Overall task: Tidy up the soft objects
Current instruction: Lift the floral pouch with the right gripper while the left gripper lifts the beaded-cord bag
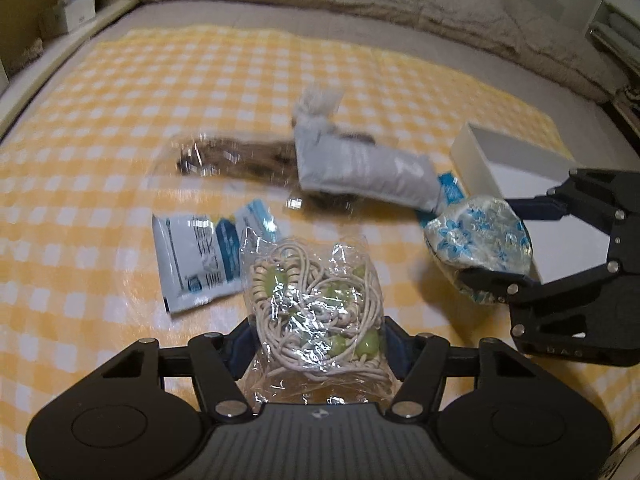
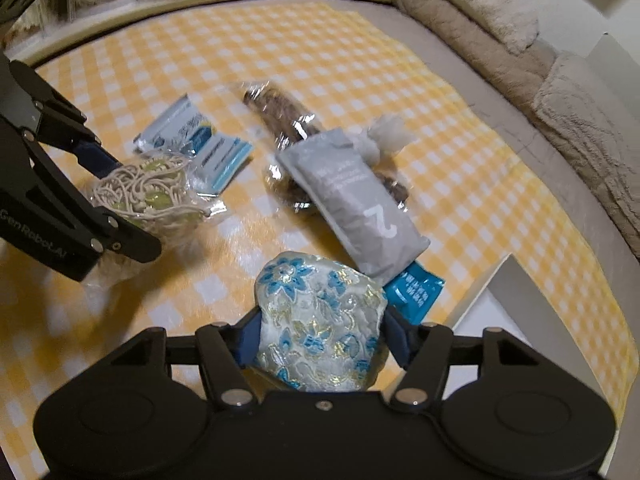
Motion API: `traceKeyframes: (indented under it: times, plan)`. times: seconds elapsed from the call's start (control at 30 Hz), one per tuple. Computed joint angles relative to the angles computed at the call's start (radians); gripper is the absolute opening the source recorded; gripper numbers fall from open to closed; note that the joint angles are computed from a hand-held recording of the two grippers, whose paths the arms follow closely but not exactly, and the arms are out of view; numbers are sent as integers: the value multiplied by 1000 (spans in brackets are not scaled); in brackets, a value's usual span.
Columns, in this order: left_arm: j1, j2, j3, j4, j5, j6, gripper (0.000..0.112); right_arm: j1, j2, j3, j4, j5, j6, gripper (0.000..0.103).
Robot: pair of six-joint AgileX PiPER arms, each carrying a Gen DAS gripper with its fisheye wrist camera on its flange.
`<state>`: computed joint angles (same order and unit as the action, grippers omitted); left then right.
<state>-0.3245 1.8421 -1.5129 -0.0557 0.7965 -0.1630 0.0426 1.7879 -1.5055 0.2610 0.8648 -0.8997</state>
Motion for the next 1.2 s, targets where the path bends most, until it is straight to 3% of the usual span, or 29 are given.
traceKeyframes:
  times: [0.57,0.9,1.2]
  plan:
    - [-88,-48,-72,96,-98,-142,64,-140,-133,48,157,-109,138,63]
    - [-199,3,-164,214,-167,-232,64,-260,-184,72,213,-191,207,63]
    - [-282,93,-267,197,-188,-241,64,-378,-208,101,234,-204,220,64]
